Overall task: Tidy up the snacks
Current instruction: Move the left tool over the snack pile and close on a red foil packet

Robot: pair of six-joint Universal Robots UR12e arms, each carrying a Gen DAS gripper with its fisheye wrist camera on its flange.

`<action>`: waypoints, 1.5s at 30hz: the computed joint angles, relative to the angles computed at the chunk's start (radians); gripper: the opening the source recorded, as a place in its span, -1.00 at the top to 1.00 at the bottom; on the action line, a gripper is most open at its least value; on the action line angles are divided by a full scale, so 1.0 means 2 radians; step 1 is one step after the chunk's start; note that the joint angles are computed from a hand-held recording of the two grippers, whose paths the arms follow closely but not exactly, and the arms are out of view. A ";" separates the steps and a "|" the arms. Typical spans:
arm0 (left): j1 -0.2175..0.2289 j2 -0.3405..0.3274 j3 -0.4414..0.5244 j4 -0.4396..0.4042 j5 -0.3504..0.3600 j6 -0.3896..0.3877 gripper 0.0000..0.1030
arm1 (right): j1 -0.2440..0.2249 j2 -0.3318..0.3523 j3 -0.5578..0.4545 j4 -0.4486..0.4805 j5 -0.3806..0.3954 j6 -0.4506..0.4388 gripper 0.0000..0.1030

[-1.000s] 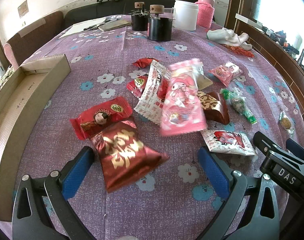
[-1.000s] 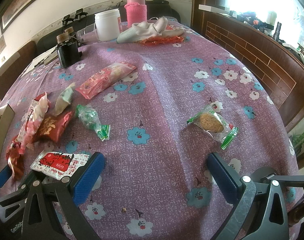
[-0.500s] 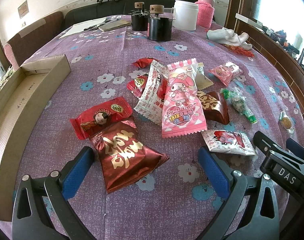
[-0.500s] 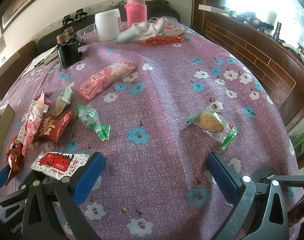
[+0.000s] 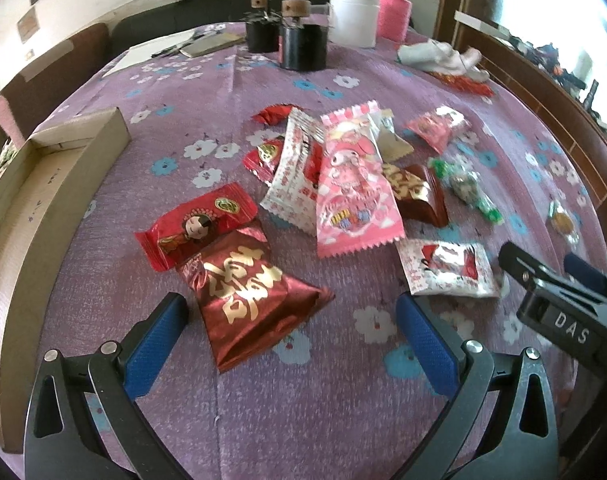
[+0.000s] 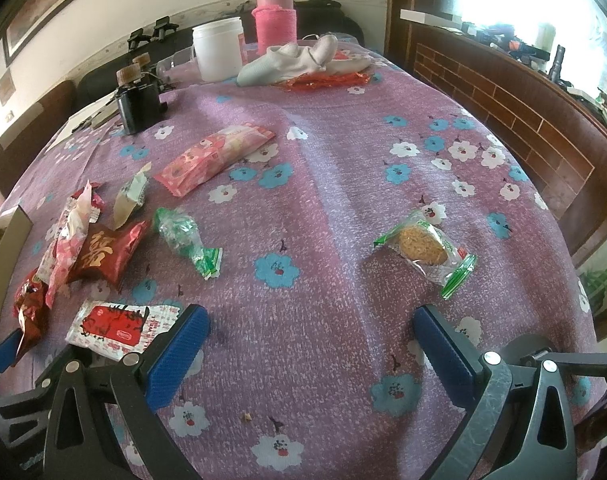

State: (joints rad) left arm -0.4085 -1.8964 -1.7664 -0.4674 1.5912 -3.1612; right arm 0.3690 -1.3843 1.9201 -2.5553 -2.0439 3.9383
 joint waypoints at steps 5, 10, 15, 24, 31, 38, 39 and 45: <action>0.008 0.013 -0.006 -0.025 -0.030 0.018 -1.00 | -0.003 -0.003 0.002 0.002 0.011 -0.008 -1.00; 0.031 0.047 -0.044 0.012 -0.076 0.013 -1.00 | -0.008 -0.008 0.002 0.010 0.034 -0.026 -1.00; 0.064 0.092 -0.089 0.070 -0.108 0.018 -1.00 | -0.006 -0.008 -0.001 0.019 0.032 -0.023 -1.00; 0.088 0.124 -0.138 0.182 -0.067 0.014 -1.00 | 0.004 -0.007 -0.008 0.041 0.003 -0.014 -0.94; 0.088 0.127 -0.149 0.207 -0.056 0.013 -0.95 | 0.062 -0.014 0.018 -0.149 -0.134 -0.089 -1.00; 0.094 0.137 -0.157 0.197 -0.093 0.024 -0.93 | 0.034 -0.015 0.005 -0.168 0.047 -0.115 -0.83; 0.095 0.138 -0.158 0.197 -0.096 0.026 -0.92 | 0.026 -0.011 0.001 -0.170 0.081 -0.107 -0.62; 0.114 0.135 -0.146 0.127 -0.156 0.049 0.02 | 0.012 0.023 -0.033 -0.154 0.149 -0.084 -0.07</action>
State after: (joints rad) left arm -0.1805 -1.6261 -2.0580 -0.2144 1.2796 -3.0637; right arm 0.3933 -1.3377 1.8549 -2.8631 -1.7465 3.7703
